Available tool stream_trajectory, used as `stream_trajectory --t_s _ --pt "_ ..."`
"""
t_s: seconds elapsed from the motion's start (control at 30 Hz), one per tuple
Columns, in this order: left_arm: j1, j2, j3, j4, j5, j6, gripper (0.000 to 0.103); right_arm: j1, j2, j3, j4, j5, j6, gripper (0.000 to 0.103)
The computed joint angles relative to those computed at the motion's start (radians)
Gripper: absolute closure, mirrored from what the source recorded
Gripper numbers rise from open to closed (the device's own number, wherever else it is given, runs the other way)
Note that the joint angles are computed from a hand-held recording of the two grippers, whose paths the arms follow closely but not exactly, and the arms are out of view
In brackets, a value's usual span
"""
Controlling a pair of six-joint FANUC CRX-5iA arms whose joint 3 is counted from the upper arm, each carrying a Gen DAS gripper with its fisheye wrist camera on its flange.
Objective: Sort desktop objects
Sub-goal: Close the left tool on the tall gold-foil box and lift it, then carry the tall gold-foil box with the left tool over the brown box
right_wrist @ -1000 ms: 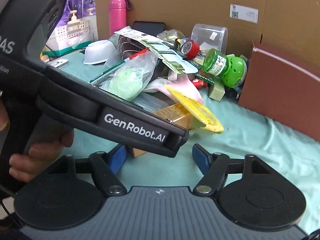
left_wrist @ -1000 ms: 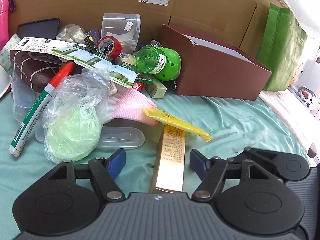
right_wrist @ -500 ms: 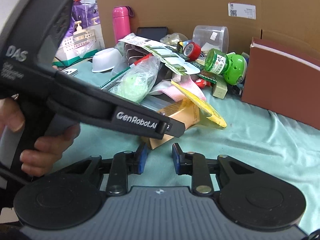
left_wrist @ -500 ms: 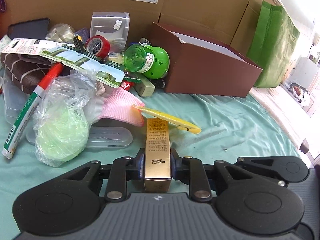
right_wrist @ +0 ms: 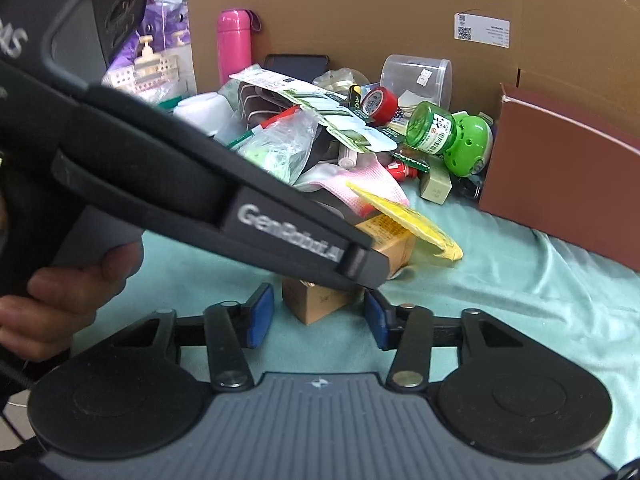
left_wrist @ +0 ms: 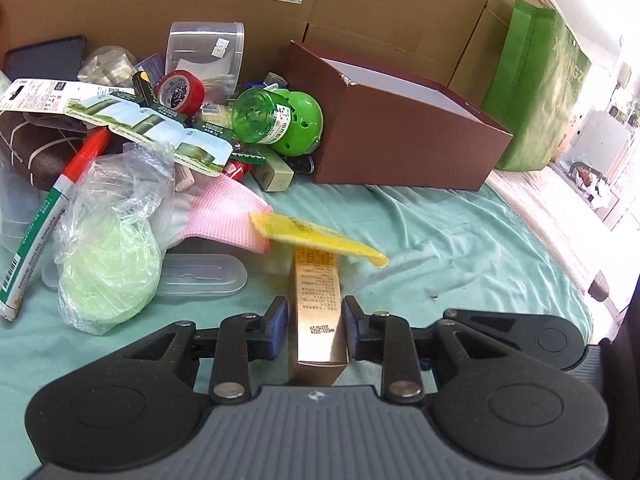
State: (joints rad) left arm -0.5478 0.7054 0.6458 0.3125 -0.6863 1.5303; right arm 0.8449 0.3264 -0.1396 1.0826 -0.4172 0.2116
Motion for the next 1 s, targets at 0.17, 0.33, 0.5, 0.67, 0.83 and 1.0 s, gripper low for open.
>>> stream_trajectory --t_s 0.17,0.33,0.5,0.67,0.83,1.0 --pt "-0.004 0.029 0.063 -0.054 -0.037 0.058 0.052 -0.001 -0.026 -0.028 0.001 0.011 -0.016 0.074" --pt "-0.005 0.057 0.111 -0.029 -0.084 0.015 0.067 -0.001 -0.028 -0.039 0.05 0.005 -0.076 0.069" --pt "-0.013 0.074 0.157 -0.07 -0.115 0.034 0.069 0.007 0.008 -0.007 0.092 -0.024 -0.091 0.053" --pt "-0.018 0.079 0.176 -0.101 -0.127 0.057 0.071 -0.009 0.011 -0.02 0.147 -0.018 -0.179 0.06" --pt "-0.029 0.083 0.201 -0.157 -0.145 0.104 0.073 -0.022 -0.013 -0.05 0.169 0.02 -0.221 0.071" --pt "-0.036 0.074 0.195 -0.158 -0.14 0.111 0.079 -0.026 -0.048 -0.091 0.247 0.02 -0.272 0.079"
